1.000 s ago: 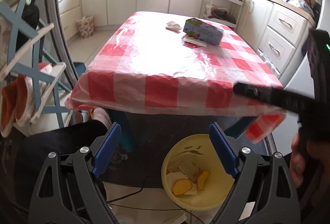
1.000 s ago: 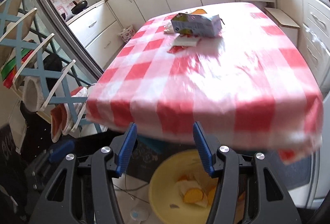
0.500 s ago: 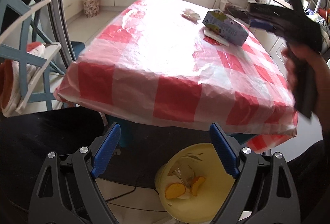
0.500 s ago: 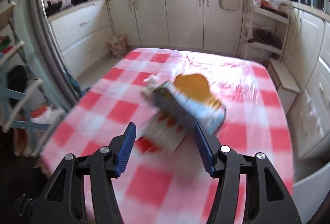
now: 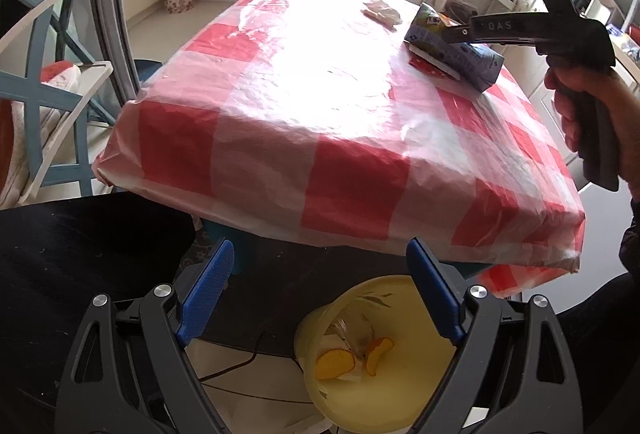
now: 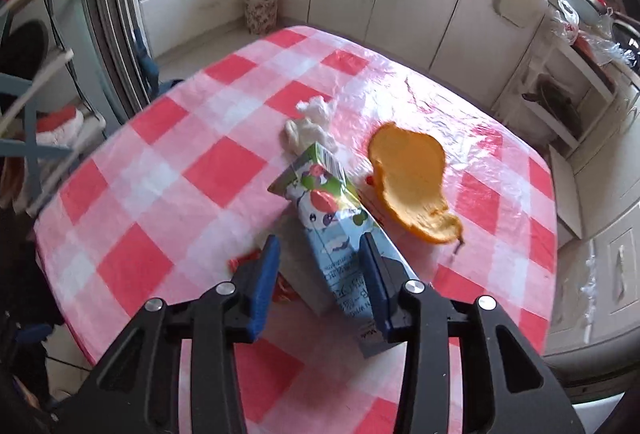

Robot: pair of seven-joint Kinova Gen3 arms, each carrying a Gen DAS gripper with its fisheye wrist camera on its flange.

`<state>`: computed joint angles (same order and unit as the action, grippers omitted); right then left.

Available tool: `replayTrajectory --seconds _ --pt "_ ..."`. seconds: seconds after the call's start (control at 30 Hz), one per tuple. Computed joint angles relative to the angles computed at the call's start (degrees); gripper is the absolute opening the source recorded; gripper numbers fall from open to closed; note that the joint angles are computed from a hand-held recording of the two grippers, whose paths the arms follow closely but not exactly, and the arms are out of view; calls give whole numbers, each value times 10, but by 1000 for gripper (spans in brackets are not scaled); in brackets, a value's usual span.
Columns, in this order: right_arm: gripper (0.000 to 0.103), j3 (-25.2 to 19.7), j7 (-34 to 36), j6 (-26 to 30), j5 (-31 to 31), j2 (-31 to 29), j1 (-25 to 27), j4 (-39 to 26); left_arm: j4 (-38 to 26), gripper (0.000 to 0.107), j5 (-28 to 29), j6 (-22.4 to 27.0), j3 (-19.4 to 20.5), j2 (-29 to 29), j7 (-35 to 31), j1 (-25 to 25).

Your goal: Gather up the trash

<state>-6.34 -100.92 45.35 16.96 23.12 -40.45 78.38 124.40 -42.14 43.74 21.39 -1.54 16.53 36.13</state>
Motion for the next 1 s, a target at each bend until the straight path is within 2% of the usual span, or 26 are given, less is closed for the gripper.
replayTrajectory --seconds 0.07,0.17,0.23,0.3,0.37,0.43,0.53,0.57,0.63,0.67,0.7,0.8,0.9,1.0 --pt "39 1 -4 -14 -12 -6 14 12 -3 84 -1 4 3 5 -1 4" --pt "27 7 -14 -13 -20 -11 21 16 -6 84 -2 11 5 9 4 13" --pt "19 -4 3 -8 -49 -17 42 18 -6 84 -3 14 5 8 11 18" --pt "2 -14 12 10 -60 -25 55 20 -7 84 -4 18 6 7 14 22" --pt "2 -4 3 16 -48 -34 43 31 -6 84 -7 21 8 6 20 27" --pt "2 -10 5 11 -57 -51 57 54 -9 84 -10 27 12 7 24 32" --pt "2 -15 37 -36 -104 -85 90 102 -11 84 -13 31 13 9 26 37" --pt "3 -33 53 -57 -127 -94 116 116 -13 84 -14 32 13 11 26 38" --pt "20 -51 71 -79 -154 -98 138 127 -16 84 -15 34 11 15 24 42" --pt "43 -48 78 -98 -154 -103 132 136 -18 84 -15 35 10 18 22 44" --pt "52 -39 81 -119 -144 -107 116 143 -19 84 -15 36 9 20 22 46" --pt "57 -28 50 -124 -83 -91 72 127 -21 84 -11 35 3 24 16 49" --pt "60 -2 21 -79 -14 -48 15 78 -18 84 -5 27 -4 23 13 47" --pt "63 4 2 -35 16 -7 1 40 -14 84 -2 19 -8 20 10 43"
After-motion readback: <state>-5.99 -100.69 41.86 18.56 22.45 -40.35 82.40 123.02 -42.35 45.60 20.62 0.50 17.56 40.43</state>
